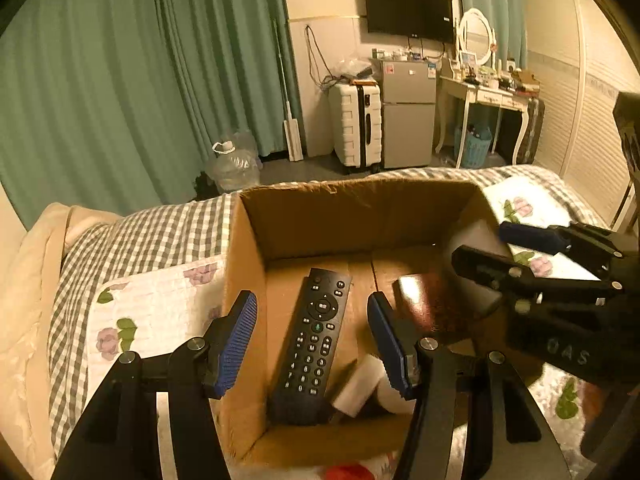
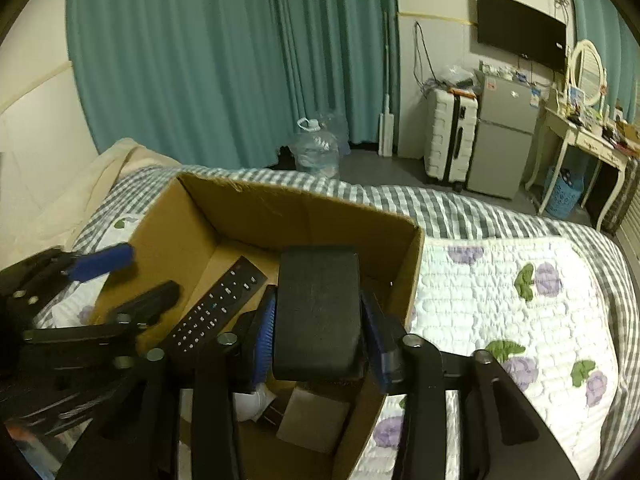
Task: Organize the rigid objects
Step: 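Place the remote and power bank into the box and open both tools, then grasp the red-capped bottle with the right tool while the left tool grasps the blue case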
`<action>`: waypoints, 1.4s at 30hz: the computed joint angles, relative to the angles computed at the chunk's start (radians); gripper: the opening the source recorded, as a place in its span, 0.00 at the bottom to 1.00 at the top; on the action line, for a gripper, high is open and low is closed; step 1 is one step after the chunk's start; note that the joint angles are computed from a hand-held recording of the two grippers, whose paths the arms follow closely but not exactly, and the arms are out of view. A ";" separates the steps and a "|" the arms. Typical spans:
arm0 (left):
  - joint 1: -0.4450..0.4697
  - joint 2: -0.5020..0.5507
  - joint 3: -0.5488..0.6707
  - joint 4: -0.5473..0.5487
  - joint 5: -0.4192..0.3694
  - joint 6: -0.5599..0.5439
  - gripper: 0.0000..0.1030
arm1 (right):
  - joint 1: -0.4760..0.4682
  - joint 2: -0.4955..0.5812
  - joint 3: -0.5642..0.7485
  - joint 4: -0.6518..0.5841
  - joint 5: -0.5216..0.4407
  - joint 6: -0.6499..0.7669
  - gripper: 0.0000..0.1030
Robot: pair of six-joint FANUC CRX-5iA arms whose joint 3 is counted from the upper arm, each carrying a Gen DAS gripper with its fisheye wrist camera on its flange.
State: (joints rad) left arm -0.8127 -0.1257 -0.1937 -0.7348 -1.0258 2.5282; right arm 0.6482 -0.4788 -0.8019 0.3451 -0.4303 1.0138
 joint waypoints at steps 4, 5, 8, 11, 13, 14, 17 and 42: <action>-0.051 -0.050 0.000 -0.023 -0.065 0.034 0.59 | 0.037 -0.109 -0.059 0.128 -0.021 -0.125 0.71; -0.060 -0.062 -0.001 -0.027 -0.078 0.040 0.59 | 0.051 -0.131 -0.058 0.129 -0.049 -0.129 0.71; -0.113 -0.111 -0.006 -0.050 -0.136 0.074 0.63 | 0.128 -0.226 -0.078 0.197 -0.152 -0.203 0.71; -0.186 -0.163 -0.023 -0.084 -0.197 0.119 0.64 | 0.269 -0.336 -0.108 0.286 -0.306 -0.304 0.72; -0.209 -0.190 -0.041 -0.093 -0.219 0.143 0.65 | 0.371 -0.392 -0.127 0.331 -0.396 -0.366 0.76; -0.219 -0.203 -0.053 -0.094 -0.226 0.156 0.66 | 0.454 -0.427 -0.148 0.369 -0.463 -0.422 0.76; -0.229 -0.242 -0.108 -0.082 -0.228 0.197 0.66 | 0.627 -0.467 -0.197 0.431 -0.595 -0.545 0.77; 0.025 -0.290 -0.347 0.092 -0.013 0.169 0.66 | 0.536 -0.098 -0.338 0.518 -0.262 -0.885 0.48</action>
State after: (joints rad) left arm -0.7878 -0.4154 -0.5408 -0.6424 -1.0385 2.6969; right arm 1.1842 -0.5765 -1.1395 0.8634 -0.6927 0.1293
